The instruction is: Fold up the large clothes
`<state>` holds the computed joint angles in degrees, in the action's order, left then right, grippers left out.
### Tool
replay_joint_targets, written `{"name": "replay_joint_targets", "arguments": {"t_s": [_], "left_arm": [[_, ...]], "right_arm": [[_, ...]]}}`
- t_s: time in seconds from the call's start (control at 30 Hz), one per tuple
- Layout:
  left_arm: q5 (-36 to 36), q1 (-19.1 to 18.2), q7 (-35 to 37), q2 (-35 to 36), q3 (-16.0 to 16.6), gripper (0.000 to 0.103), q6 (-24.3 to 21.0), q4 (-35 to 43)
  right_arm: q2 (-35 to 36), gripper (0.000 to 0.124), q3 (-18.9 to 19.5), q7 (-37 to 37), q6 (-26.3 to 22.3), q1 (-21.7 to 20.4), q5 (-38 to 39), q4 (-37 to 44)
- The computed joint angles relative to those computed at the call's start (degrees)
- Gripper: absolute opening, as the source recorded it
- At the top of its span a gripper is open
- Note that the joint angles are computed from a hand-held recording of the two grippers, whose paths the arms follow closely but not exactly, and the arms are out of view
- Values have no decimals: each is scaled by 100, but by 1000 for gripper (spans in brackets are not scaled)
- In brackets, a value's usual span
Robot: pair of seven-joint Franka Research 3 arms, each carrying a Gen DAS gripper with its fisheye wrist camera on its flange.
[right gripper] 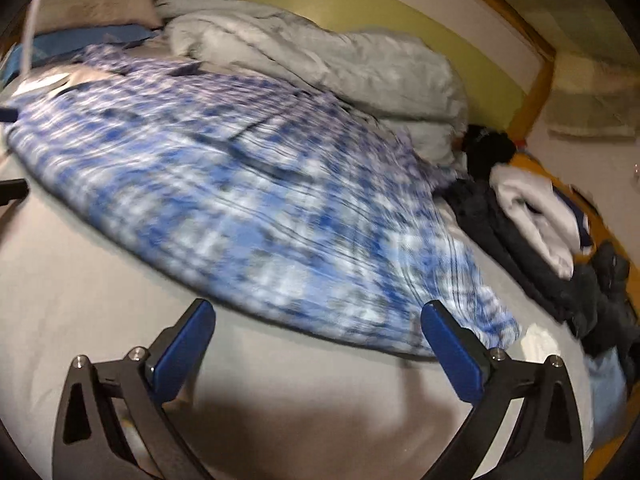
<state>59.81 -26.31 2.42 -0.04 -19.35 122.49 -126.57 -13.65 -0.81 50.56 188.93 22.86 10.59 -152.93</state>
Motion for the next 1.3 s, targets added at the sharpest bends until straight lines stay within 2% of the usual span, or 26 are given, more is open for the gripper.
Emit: {"name": "replay_joint_targets", "arguments": {"t_s": [0.1,0.13,0.17,0.27,0.4,0.47,0.5,0.53,0.57,0.6,0.63,0.67,0.73,0.8,0.87,0.93,0.97,1.0,1.07,1.2,1.3], "left_arm": [[-124,170,-331,-218,137,103,463,-278],[-147,244,-477,-308,176,103,668,-394],[-153,304,-580,-352,186,103,774,-455],[-173,420,-807,-443,148,103,741,-556],[-195,519,-871,-604,127,100,807,-701],[-222,545,-869,-617,84,83,650,-676],[-217,559,-861,-618,72,78,578,-652],[-217,567,-857,-615,59,64,489,-619],[-234,576,-841,-609,54,47,395,-578],[-269,591,-775,-599,68,39,343,-522],[-309,612,-690,-597,91,25,316,-464],[-335,634,-639,-610,110,14,297,-420],[-329,705,-610,-696,165,7,392,-386],[-360,813,-469,-772,245,6,565,-316],[-417,931,-204,-725,297,6,567,-121],[-517,1057,206,-521,377,6,490,241],[-612,1107,421,-410,423,6,474,405],[-750,1167,689,-243,489,6,461,627],[-1106,1291,1310,147,640,7,500,1067],[-1270,1425,1775,824,882,7,548,1731],[-1383,1437,2086,1300,1037,9,445,2227]], "right_arm": [[145,103,-312,161,-269,210,230,243],[215,103,-251,227,-305,115,307,325],[249,103,10,323,-286,-156,319,346],[320,103,563,586,-225,-774,309,393],[309,103,359,770,-422,-667,439,487],[266,98,128,794,-427,-461,608,497],[230,87,-111,720,-417,-211,730,495],[220,71,-228,671,-437,-93,799,529],[237,63,-179,679,-459,-146,806,587],[271,44,-142,683,-494,-181,815,669],[307,26,-243,612,-594,-68,894,775],[347,21,-435,452,-764,143,1086,919],[412,10,-693,20,-992,480,1655,1182],[513,10,-790,-373,-889,701,2164,1410],[693,9,-515,-293,-811,490,2086,1675],[937,9,1,412,-848,-82,1324,1974],[1102,9,275,1084,-888,-434,588,2165],[1280,9,395,1638,-946,-614,-28,2381],[1649,9,350,2324,-1087,-633,-786,2840],[2348,9,121,2779,-1444,-421,-1176,3714],[2859,9,-55,3043,-1899,-211,-1388,4387]]}}
